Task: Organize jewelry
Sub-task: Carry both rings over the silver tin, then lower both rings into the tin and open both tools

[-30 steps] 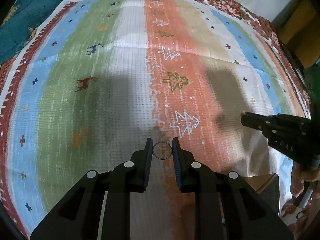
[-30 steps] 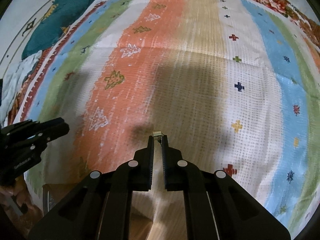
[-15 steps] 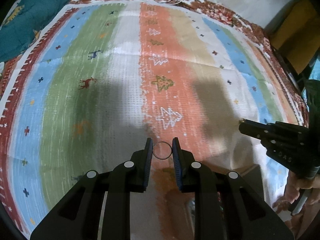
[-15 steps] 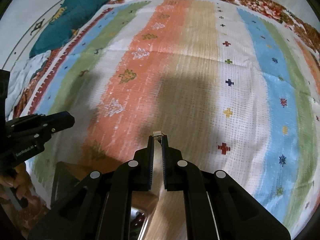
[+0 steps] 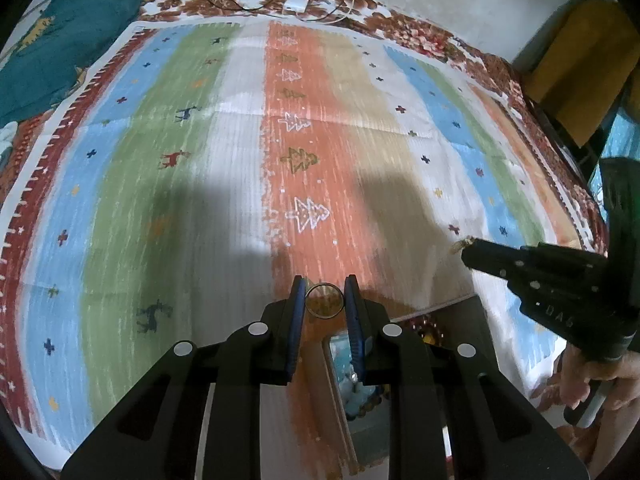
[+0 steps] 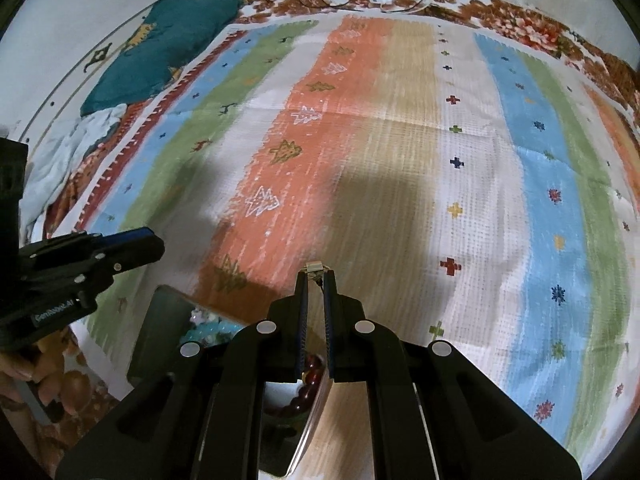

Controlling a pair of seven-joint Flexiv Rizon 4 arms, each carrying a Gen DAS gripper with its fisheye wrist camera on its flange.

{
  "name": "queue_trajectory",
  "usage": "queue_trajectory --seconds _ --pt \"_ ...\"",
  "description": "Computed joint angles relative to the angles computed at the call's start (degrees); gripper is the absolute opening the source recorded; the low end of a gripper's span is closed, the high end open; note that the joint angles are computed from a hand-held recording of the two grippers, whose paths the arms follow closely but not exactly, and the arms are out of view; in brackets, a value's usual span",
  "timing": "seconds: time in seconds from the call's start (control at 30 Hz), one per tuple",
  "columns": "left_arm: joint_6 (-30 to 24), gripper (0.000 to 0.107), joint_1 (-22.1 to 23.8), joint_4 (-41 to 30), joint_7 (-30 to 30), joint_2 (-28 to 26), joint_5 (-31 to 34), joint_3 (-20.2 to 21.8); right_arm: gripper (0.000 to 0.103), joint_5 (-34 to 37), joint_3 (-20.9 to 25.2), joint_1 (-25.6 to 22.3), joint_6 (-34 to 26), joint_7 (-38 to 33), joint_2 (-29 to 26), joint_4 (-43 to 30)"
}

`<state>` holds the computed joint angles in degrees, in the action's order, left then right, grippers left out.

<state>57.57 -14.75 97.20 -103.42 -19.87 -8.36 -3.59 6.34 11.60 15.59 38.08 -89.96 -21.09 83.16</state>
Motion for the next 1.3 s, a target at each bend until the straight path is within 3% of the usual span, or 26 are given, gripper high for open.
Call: queue_trajectory --seconds 0.37,0.87,0.97,1.03,1.17,1.23,1.3 --pt "2.3 0.019 -1.0 2.5 0.1 2.6 1.0 -0.4 0.009 -0.6 0.5 0.6 2.1 -1.4 3.8 4.9" --pt "4.7 0.02 -1.8 5.6 1.3 4.8 -0.3 -1.6 0.009 4.0 1.4 0.7 1.7 -5.2 7.6 8.4" --pt "5.0 0.034 -2.1 5.7 0.6 4.7 -0.2 -1.4 0.01 5.0 1.5 0.7 1.4 -5.8 8.0 8.7" --pt "5.2 0.037 -2.3 6.0 -0.1 5.0 0.1 -1.1 0.03 5.1 1.3 0.7 2.4 -5.7 8.7 9.6" --pt "5.4 0.05 -2.4 6.7 -1.2 5.5 0.8 -0.7 0.036 4.1 1.0 0.8 4.9 -5.5 10.5 11.9" --pt "5.7 0.059 -2.5 7.1 -2.0 6.0 1.2 -0.6 0.043 3.7 0.9 0.8 6.3 -5.4 11.4 13.1" --pt "6.2 0.061 -2.4 7.7 -2.4 6.4 1.4 -0.6 0.052 3.4 0.9 0.8 7.8 -5.6 12.3 14.4"
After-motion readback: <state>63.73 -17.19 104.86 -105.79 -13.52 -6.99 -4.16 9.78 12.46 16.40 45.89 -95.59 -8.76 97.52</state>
